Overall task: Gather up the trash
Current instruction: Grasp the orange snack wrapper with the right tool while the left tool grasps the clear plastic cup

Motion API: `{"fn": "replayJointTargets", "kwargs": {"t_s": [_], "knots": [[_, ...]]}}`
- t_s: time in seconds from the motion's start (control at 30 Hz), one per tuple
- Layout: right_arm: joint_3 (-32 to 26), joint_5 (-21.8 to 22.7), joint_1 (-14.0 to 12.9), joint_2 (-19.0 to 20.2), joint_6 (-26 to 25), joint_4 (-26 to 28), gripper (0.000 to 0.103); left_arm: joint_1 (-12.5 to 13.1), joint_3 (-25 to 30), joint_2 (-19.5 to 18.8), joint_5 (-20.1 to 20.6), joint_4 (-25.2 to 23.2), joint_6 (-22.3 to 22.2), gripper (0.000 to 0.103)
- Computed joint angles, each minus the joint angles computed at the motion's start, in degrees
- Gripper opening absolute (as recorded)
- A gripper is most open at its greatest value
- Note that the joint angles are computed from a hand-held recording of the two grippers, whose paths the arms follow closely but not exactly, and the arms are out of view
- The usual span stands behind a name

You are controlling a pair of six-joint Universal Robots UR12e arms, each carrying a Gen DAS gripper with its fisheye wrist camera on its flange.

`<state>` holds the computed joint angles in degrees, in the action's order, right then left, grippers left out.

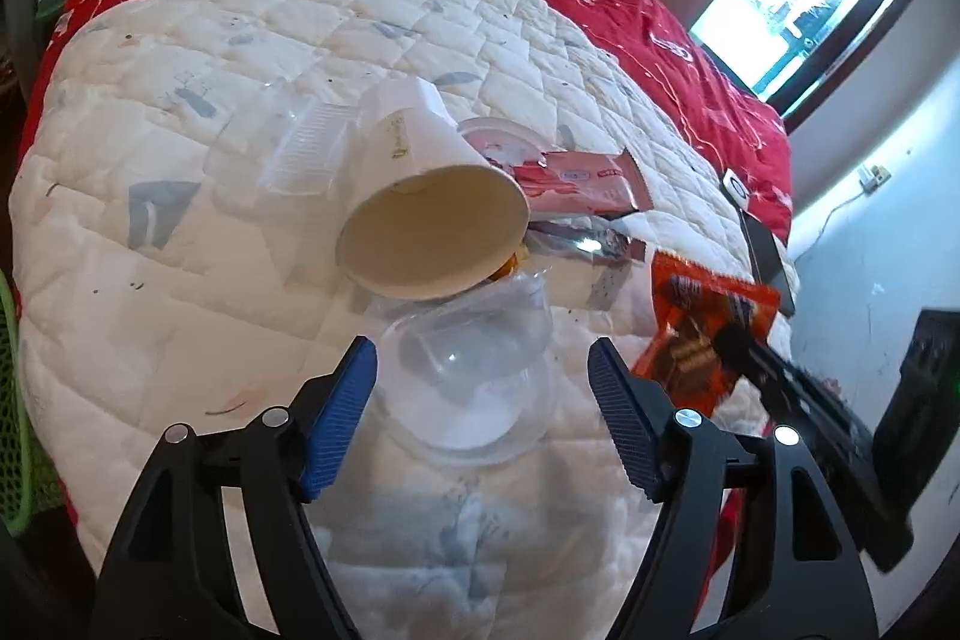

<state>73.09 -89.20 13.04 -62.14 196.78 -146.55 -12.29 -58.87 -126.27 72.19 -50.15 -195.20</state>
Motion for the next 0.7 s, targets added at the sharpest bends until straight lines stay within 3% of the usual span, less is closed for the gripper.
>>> {"fn": "replayJointTargets", "kwargs": {"t_s": [0.3,0.43,0.7], "knots": [[0.97,1.07,-0.05,-0.25,0.69,-0.28,0.015,-0.56,4.18,-2.82,1.3,-3.49,-4.1,0.073],[1.16,1.24,0.13,-0.37,0.54,-0.25,0.015,-0.3,4.59,-3.32,0.15,-3.73,-5.69,0.064],[1.75,1.02,0.98,-1.49,-0.44,-1.18,0.015,0.55,-1.07,0.07,-1.91,1.88,-4.76,0.063]]}}
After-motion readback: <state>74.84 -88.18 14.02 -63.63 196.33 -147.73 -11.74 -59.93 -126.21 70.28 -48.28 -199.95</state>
